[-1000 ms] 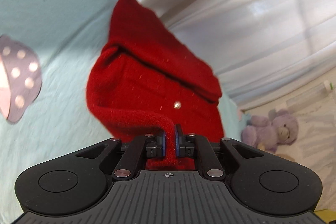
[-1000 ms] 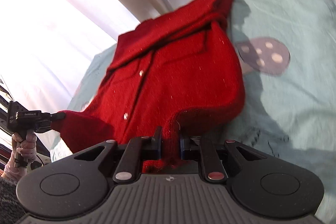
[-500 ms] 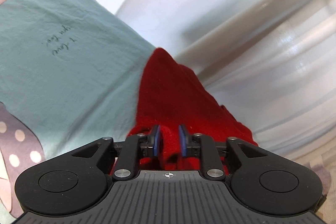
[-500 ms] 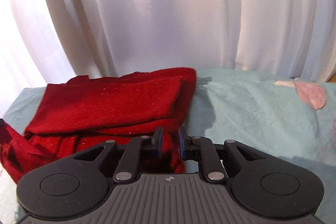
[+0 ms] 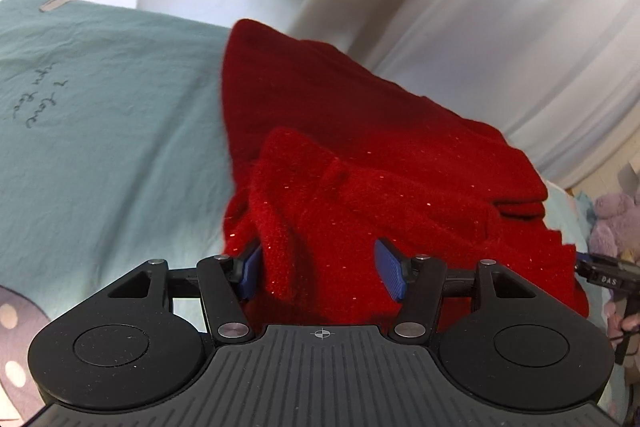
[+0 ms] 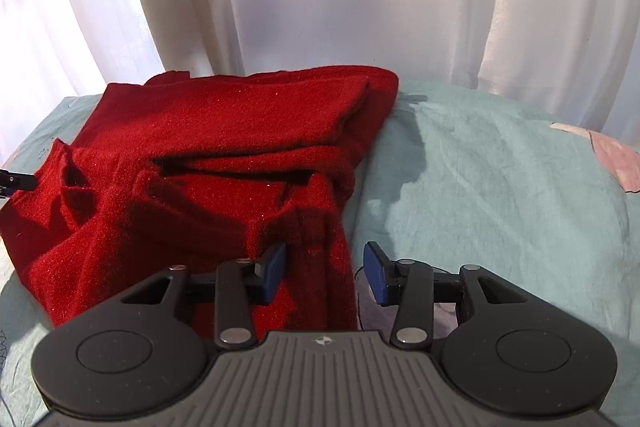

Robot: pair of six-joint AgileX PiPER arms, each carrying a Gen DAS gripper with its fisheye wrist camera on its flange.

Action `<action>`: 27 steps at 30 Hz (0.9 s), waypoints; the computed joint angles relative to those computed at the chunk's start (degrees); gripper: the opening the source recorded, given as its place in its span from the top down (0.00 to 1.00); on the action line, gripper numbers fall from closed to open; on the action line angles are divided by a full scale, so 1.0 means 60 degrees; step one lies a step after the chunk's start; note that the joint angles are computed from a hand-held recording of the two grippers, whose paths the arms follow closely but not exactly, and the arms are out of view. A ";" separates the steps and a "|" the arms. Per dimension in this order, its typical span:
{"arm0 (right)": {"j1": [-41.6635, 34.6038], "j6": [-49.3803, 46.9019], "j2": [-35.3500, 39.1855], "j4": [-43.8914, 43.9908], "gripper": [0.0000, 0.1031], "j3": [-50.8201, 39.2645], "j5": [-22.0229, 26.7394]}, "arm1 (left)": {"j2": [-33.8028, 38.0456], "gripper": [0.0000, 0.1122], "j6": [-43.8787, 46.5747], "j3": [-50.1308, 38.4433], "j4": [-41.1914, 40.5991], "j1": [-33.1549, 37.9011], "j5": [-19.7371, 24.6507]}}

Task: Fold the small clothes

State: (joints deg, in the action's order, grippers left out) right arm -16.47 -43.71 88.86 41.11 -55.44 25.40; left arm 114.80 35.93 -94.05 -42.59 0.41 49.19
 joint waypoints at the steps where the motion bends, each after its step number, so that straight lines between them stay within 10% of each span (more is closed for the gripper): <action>1: -0.0012 -0.0077 0.0093 0.0094 0.59 -0.0090 0.0099 | 0.0007 0.44 0.0160 -0.0013 0.0086 -0.0134 -0.0087; 6: -0.0021 -0.0427 0.0093 0.0212 0.59 -0.0236 0.0439 | 0.0283 0.48 -0.0166 -0.0508 0.0917 -0.0473 -0.0119; 12: -0.0019 -0.1674 -0.0549 0.0870 0.59 0.0186 0.0564 | -0.0044 0.88 0.0144 -0.0049 0.0594 -0.0267 -0.0328; 18: 0.0430 -0.0683 -0.0001 -0.0367 0.60 0.0005 0.0345 | -0.0109 0.88 0.0294 0.0011 0.0358 -0.0154 -0.0274; 22: 0.0604 -0.1851 -0.0122 0.0531 0.84 0.0260 -0.0076 | -0.0338 0.88 0.1156 0.0284 -0.0177 -0.0092 -0.0266; 27: 0.0653 -0.1301 0.0188 0.0154 0.75 -0.0017 0.0107 | 0.0165 0.62 0.0849 -0.0143 -0.0069 -0.0232 -0.0051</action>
